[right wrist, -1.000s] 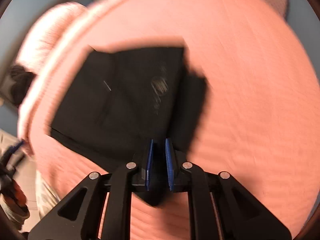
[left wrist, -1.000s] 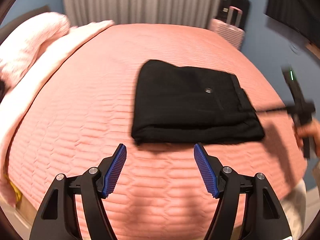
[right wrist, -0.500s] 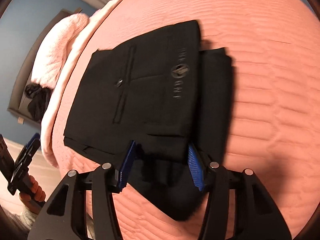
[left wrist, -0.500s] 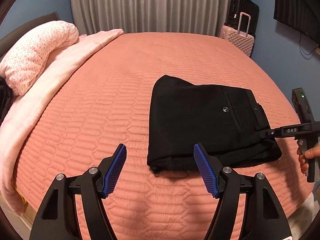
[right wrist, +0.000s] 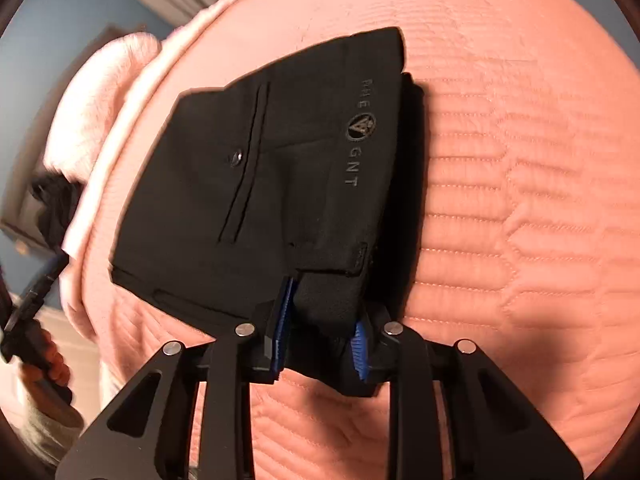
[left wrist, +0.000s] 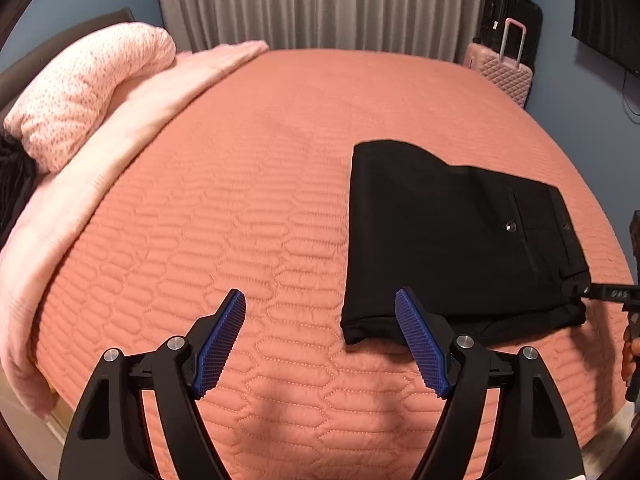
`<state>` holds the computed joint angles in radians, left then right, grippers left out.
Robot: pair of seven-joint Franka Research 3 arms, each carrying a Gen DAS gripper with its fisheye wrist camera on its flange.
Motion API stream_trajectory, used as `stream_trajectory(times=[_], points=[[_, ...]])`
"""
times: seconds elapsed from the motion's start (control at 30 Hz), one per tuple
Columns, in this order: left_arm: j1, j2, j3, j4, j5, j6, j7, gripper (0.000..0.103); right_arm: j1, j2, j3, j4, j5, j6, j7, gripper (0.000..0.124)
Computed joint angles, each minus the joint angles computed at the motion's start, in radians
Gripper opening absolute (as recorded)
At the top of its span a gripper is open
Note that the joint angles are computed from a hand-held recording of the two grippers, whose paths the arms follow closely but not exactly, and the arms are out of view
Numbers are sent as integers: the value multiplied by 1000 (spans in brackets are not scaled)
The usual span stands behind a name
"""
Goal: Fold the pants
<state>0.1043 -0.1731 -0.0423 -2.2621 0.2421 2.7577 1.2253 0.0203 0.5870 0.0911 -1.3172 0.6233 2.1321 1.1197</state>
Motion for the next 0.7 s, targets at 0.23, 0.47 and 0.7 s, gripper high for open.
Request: stream_trajectory(times=[0.23,0.47,0.7], points=[[4,12,0,13,21,-4,2,75,-6,-3,-7,1,-3,4,11,38],[-3,53,-23,62,102,21,12,75,36,-203,3,-203,17,257,-48,40],[-69,260,-22,208,22,-81,132,83,88,-11,-28,-57,-91,233,3,1]])
